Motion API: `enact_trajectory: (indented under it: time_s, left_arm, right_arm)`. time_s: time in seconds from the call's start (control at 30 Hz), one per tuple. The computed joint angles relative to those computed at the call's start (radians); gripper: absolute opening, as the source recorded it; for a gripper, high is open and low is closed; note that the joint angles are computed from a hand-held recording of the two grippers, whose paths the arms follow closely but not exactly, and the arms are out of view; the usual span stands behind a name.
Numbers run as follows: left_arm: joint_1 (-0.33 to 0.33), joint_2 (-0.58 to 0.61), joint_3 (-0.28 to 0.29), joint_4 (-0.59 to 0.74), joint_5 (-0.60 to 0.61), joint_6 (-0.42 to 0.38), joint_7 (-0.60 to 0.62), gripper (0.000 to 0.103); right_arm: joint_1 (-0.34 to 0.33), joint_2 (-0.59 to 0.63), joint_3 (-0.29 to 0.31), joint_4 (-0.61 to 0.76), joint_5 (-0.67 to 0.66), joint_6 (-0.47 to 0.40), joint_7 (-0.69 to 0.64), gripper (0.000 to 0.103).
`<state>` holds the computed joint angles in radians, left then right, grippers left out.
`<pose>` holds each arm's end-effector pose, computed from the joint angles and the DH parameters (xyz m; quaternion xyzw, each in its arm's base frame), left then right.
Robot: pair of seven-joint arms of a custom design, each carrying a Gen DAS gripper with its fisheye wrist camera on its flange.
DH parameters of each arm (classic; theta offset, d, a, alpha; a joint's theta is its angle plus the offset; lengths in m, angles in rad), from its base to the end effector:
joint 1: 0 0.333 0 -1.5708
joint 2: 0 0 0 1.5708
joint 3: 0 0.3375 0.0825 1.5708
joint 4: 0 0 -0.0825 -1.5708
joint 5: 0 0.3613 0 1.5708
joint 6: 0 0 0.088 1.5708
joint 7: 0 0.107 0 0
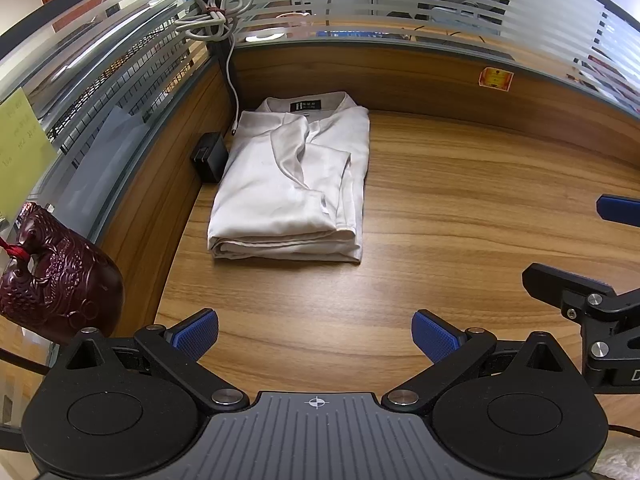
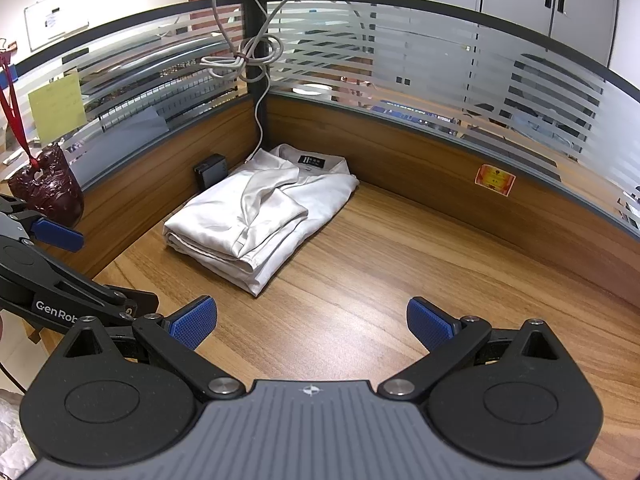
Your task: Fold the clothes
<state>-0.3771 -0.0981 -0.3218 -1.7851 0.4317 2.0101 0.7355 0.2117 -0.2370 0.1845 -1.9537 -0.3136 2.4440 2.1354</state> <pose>0.4214 -0.3334 0.6468 -0.6844 0.6777 -0.1495 0.2236 0.4646 0.2076 0.6859 -0.6565 0.6510 -0.2540 0.2843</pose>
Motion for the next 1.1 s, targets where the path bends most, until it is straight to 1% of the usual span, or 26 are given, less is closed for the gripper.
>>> enact_trajectory:
  time_s: [0.37, 0.97, 1.1]
  left_arm:
    - [0.005, -0.001, 0.006, -0.008, -0.017, 0.014, 0.026, 0.103]
    - [0.017, 0.012, 0.017, -0.014, -0.040, 0.036, 0.057, 0.103]
    - [0.023, 0.009, 0.024, -0.025, -0.048, 0.062, 0.068, 0.103]
  right_arm:
    - [0.006, 0.014, -0.002, 0.011, -0.001, -0.014, 0.008, 0.102]
    - [0.028, 0.067, -0.026, 0.059, 0.019, -0.049, -0.031, 0.102]
    - [0.035, 0.089, -0.035, 0.078, 0.028, -0.053, -0.048, 0.102]
